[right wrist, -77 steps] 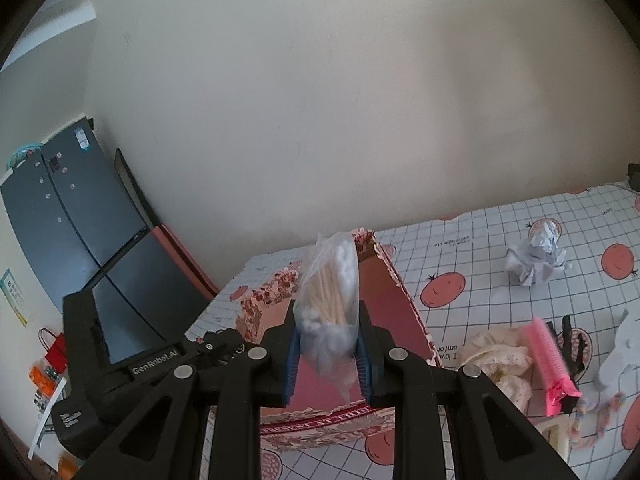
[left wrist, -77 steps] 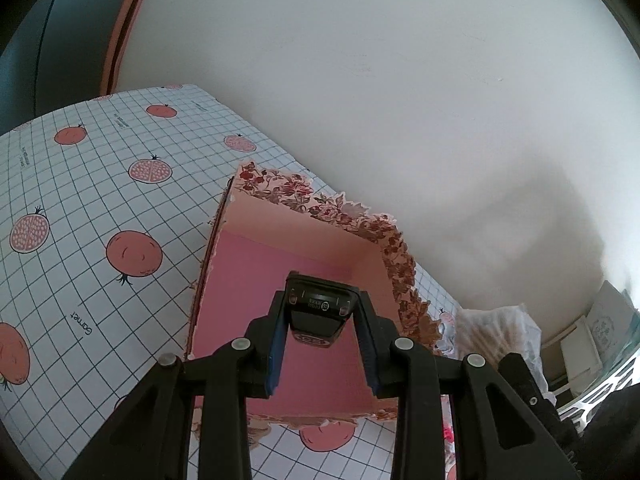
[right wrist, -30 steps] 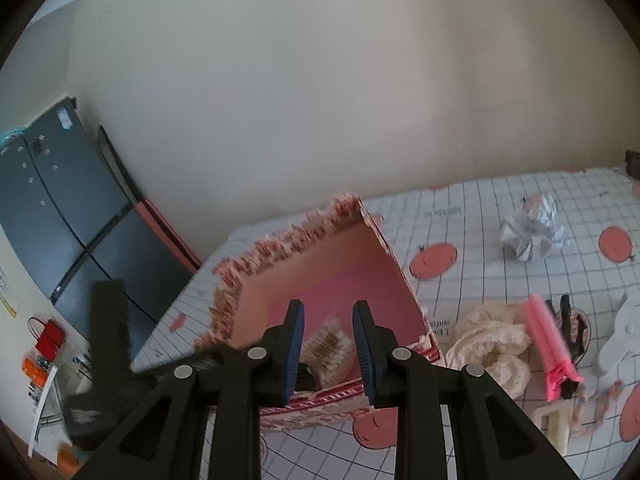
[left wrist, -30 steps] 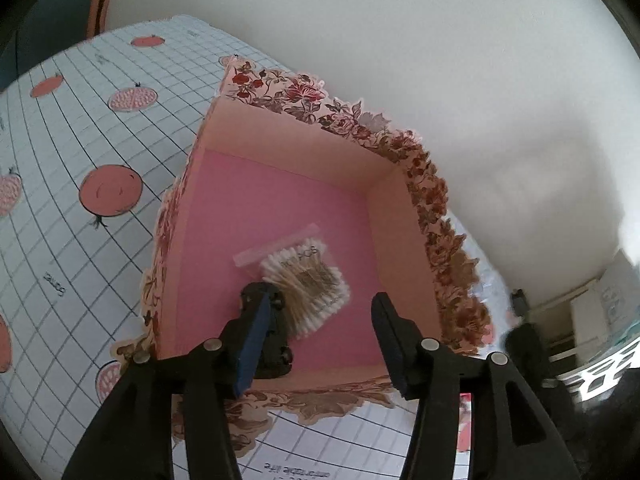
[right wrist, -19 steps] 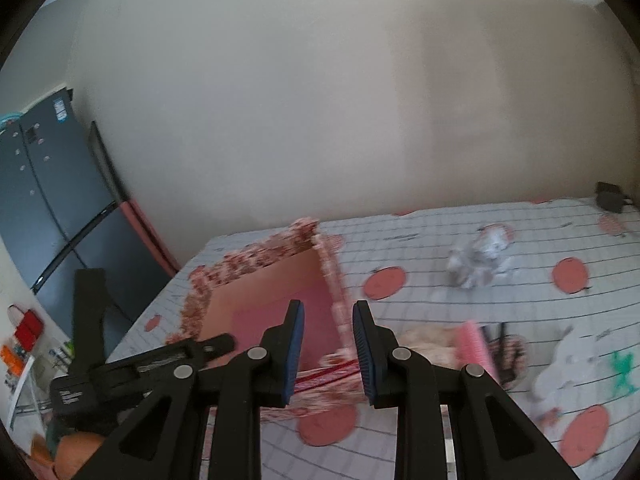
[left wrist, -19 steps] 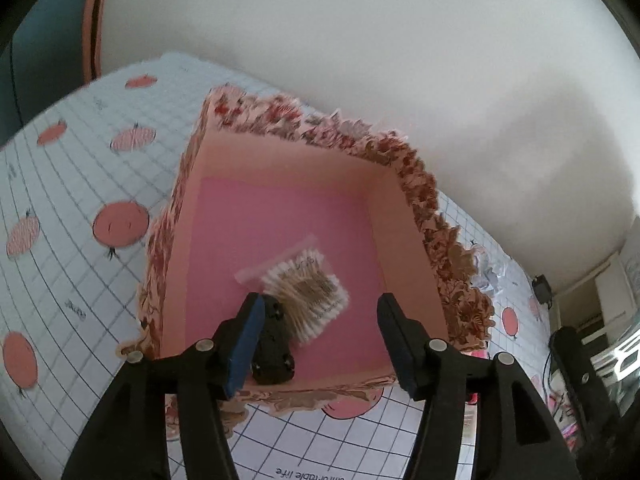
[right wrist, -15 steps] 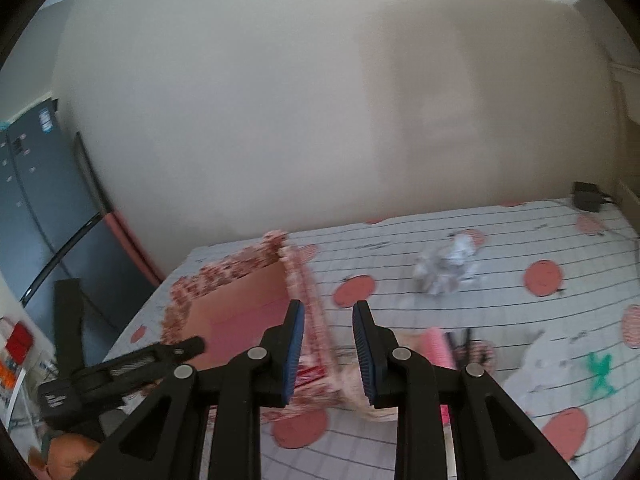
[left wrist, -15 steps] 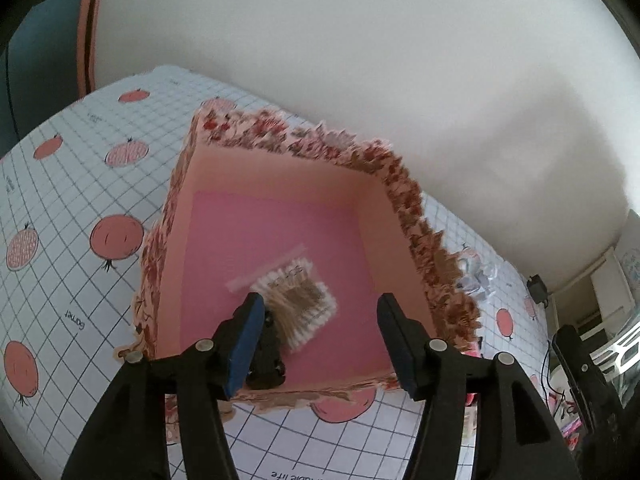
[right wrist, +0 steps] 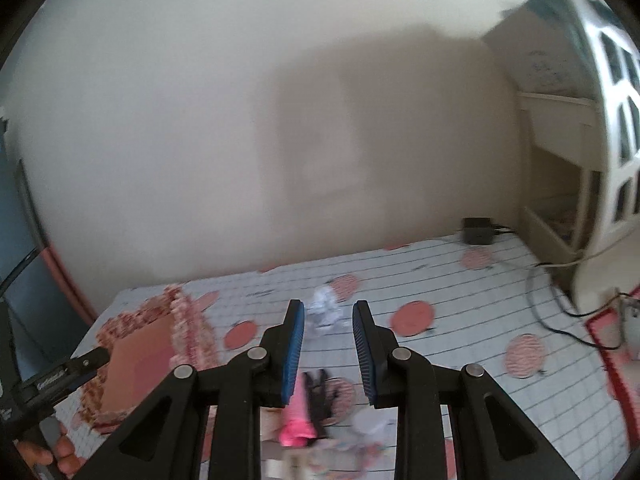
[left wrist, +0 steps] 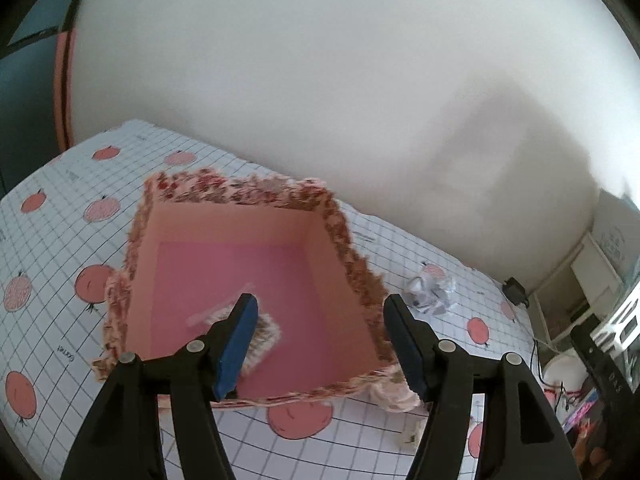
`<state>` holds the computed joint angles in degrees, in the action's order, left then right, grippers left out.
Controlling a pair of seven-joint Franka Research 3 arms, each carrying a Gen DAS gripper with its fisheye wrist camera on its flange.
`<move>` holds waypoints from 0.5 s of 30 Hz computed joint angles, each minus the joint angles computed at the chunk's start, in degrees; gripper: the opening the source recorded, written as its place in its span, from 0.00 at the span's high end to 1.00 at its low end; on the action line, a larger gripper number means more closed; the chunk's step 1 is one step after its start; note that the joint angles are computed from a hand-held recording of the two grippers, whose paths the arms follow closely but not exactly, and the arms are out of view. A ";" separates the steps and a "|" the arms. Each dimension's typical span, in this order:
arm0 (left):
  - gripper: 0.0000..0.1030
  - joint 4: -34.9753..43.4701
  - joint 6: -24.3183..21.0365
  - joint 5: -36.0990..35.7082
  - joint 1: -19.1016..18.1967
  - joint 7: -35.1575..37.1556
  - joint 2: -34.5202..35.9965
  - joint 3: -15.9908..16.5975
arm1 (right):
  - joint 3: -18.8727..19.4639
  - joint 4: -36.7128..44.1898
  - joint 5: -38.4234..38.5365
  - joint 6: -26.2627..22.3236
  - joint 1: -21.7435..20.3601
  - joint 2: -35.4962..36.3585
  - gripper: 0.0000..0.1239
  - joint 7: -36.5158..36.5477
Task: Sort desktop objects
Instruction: 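Move both tools back toward the remaining objects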
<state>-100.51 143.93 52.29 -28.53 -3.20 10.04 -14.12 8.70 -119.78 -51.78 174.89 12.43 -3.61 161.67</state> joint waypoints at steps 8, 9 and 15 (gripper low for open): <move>0.35 7.70 -1.20 -2.42 -2.89 6.59 6.03 -0.32 | -1.14 -4.77 13.79 -2.43 -1.65 -3.20 0.77 -7.24; 0.34 8.40 -1.18 -2.93 -3.32 7.36 6.60 -0.15 | -1.14 -4.95 16.57 -3.14 -1.73 -3.12 0.77 -8.92; 0.34 15.47 -1.16 -12.32 -5.01 17.85 12.97 -0.82 | -2.83 -7.15 36.21 -7.06 0.02 -3.78 0.77 -23.57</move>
<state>-85.04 142.77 39.97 -33.55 14.65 23.00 -14.94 5.87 -126.93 -15.57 167.83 12.45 -7.38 138.10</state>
